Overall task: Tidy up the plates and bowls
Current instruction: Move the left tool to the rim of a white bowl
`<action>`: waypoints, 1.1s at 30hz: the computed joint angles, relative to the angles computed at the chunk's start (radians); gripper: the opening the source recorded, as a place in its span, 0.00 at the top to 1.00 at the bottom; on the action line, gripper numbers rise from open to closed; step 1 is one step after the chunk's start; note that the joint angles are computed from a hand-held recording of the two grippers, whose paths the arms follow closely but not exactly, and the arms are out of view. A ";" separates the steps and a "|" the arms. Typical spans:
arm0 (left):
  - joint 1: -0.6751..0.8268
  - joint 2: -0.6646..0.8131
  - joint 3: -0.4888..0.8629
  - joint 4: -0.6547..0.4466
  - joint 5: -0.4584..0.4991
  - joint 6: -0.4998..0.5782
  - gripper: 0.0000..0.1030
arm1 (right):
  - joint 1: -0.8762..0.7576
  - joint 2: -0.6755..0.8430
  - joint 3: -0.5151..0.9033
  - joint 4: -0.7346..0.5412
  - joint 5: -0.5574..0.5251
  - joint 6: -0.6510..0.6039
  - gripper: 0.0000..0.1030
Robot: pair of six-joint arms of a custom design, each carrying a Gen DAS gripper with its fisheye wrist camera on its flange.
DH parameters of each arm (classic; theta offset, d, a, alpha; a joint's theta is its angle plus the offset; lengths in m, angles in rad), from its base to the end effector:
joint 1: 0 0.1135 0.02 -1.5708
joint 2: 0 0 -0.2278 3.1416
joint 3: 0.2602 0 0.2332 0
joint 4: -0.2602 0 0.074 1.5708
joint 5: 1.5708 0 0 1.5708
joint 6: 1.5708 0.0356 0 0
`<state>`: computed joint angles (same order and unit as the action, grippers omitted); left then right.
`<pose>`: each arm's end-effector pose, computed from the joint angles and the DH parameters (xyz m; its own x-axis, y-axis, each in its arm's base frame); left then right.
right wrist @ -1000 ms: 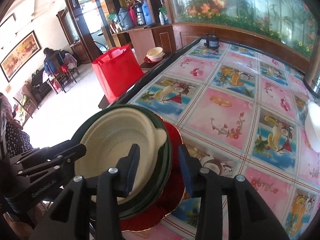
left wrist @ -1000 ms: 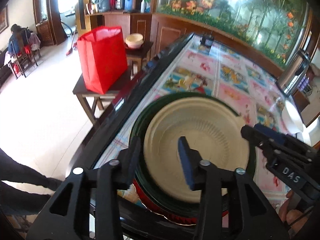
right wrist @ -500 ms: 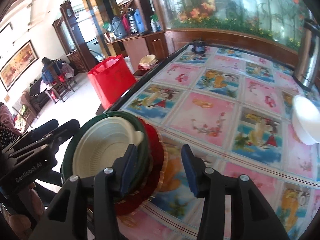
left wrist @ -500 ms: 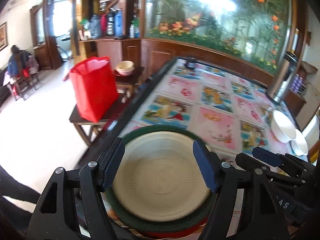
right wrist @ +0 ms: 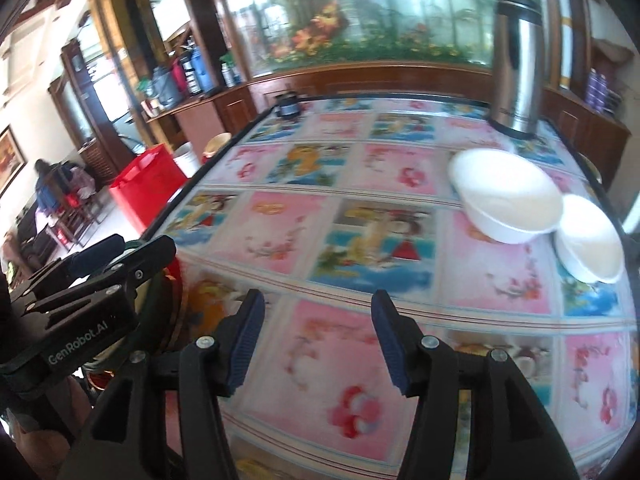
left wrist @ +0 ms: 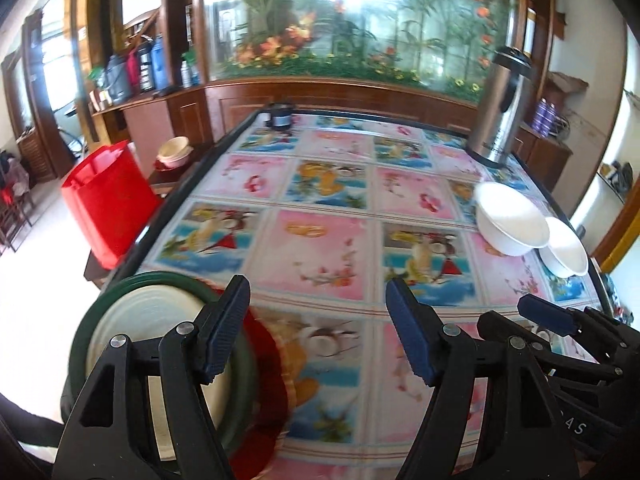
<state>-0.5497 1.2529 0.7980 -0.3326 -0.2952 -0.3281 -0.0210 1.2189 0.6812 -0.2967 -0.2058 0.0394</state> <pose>0.2219 -0.1238 0.2082 -0.6766 0.0530 -0.7344 0.1128 0.9931 -0.0322 0.2390 0.0023 0.1828 -0.7447 0.0542 -0.6651 -0.0874 0.9802 0.1777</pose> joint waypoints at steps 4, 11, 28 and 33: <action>-0.058 0.097 0.065 0.018 -0.013 -0.022 0.31 | -0.111 -0.013 -0.016 -0.008 -0.050 -0.041 0.46; -0.134 0.279 0.223 0.024 -0.034 -0.027 0.31 | -0.292 0.011 0.013 -0.043 -0.136 -0.140 0.46; -0.165 0.863 0.924 -0.183 0.068 -0.048 0.31 | -0.564 0.548 0.598 -0.194 -0.272 -0.255 0.45; -0.160 1.026 1.178 -0.308 0.098 -0.068 0.31 | -0.583 0.765 0.877 -0.310 -0.294 -0.255 0.45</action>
<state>-0.7092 2.2788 1.9760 -0.6404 -0.1974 -0.3964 -0.6040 1.9835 1.5579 -0.6066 -0.4998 -0.2152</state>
